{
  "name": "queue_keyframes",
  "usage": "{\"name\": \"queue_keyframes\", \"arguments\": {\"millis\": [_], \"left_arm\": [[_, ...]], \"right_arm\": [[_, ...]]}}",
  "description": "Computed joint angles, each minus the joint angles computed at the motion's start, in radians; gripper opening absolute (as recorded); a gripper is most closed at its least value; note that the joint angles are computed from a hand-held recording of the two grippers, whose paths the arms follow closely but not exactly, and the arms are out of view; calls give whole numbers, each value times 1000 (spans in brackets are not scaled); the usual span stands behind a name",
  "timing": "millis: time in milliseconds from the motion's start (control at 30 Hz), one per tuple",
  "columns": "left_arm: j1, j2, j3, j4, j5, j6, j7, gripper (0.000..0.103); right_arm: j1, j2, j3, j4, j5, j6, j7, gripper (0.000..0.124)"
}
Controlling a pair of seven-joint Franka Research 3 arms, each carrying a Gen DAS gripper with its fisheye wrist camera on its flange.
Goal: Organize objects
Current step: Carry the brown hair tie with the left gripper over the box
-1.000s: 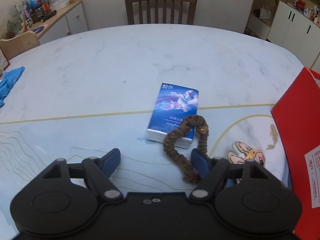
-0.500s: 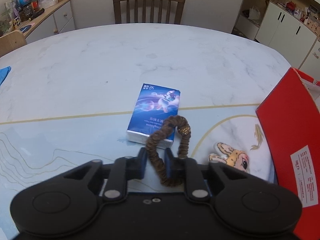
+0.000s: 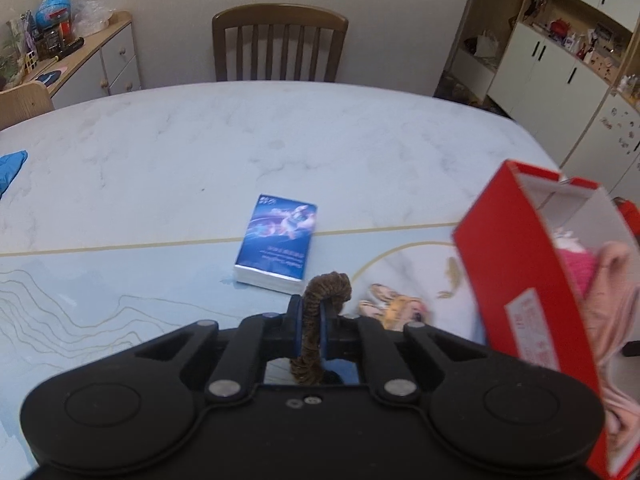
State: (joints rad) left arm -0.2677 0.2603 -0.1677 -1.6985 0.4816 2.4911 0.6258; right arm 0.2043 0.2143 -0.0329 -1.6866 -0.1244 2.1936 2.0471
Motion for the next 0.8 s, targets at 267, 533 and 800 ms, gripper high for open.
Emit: {"name": "queue_keyframes", "arguments": {"millis": [267, 533, 800], "left_arm": [[-20, -64, -19, -6, 19, 42, 4, 5], [-46, -53, -50, 70, 6, 91, 95, 5], [-83, 25, -74, 190, -72, 106, 253, 5]], "right_arm": [[1, -8, 0, -18, -7, 22, 7, 6], [2, -12, 0, -28, -13, 35, 16, 6], [2, -19, 1, -38, -17, 45, 21, 6]]}}
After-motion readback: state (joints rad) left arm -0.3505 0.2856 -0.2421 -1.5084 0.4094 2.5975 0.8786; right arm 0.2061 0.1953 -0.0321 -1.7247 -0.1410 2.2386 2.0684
